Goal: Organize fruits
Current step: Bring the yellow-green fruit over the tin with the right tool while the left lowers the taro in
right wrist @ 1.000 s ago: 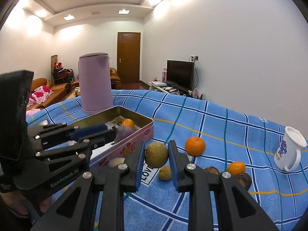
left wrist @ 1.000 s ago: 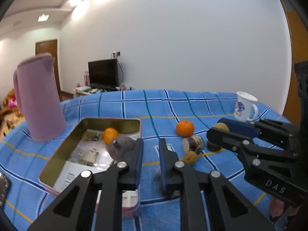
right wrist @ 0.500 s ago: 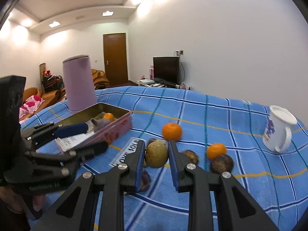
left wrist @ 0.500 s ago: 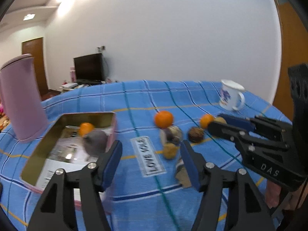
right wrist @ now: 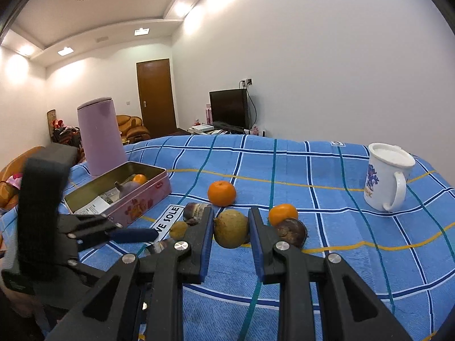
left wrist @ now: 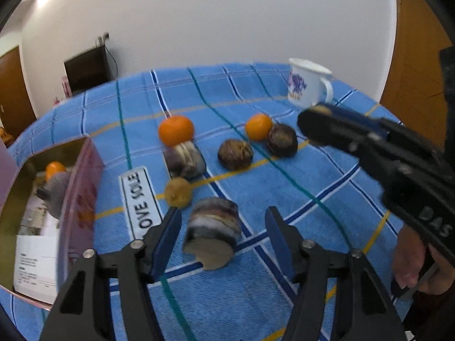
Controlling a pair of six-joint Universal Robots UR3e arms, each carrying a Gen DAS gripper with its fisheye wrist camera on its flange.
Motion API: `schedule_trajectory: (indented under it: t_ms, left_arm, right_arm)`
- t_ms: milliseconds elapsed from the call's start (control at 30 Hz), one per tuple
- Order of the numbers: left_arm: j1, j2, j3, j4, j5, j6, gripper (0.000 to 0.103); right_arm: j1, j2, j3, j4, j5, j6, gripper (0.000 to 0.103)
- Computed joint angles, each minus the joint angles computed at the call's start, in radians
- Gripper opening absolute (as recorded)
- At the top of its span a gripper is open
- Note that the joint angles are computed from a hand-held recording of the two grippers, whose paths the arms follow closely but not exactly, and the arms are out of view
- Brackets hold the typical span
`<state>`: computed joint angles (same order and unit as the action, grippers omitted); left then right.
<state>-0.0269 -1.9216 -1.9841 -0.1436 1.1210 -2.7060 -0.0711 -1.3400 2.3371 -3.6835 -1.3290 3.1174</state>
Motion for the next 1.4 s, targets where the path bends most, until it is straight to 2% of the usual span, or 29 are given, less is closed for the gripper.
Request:
schedule_trajectory:
  t_ms: [33,100,233,333,467,600,867,1033,1167,1400]
  left_arm:
    - [-0.001,-0.004,0.008,-0.009,0.007,-0.007,0.053]
    - [0.0,0.0,-0.003,0.009,0.015,-0.009,0.041]
    - [0.01,0.012,-0.03,0.037,0.001,-0.003,0.04]
    - [0.031,0.041,-0.084,0.102,-0.012,-0.002,0.04]
    - [0.108,0.098,-0.147,0.135,-0.082,-0.001,0.04]
    - [0.207,0.171,-0.192,0.14,-0.154,-0.003,0.04]
    - [0.339,0.217,-0.196,0.149,-0.212,-0.002,0.04]
    - [0.392,0.202,-0.189,0.183,-0.211,-0.009,0.04]
    - [0.397,0.154,-0.165,0.243,-0.16,-0.033,0.04]
    - [0.437,0.105,-0.13,0.256,-0.139,-0.039,0.04]
  right_arm:
    - [0.002,0.003,-0.002,-0.001,-0.001,0.001,0.026]
    - [0.002,0.003,0.0,-0.005,0.002,0.001,0.026]
    - [0.013,0.003,-0.009,0.008,-0.001,-0.005,0.026]
    - [0.024,0.003,-0.024,0.024,-0.002,-0.008,0.026]
    - [0.047,-0.002,-0.066,0.075,0.0,-0.012,0.026]
    - [0.099,-0.002,-0.138,0.137,-0.028,-0.028,0.026]
    - [0.204,0.04,-0.333,0.275,-0.069,-0.05,0.026]
    - [0.262,0.102,-0.479,0.347,-0.088,-0.059,0.026]
    - [0.303,0.157,-0.59,0.39,-0.092,-0.06,0.026]
    - [0.37,0.271,-0.778,0.47,-0.098,-0.056,0.026]
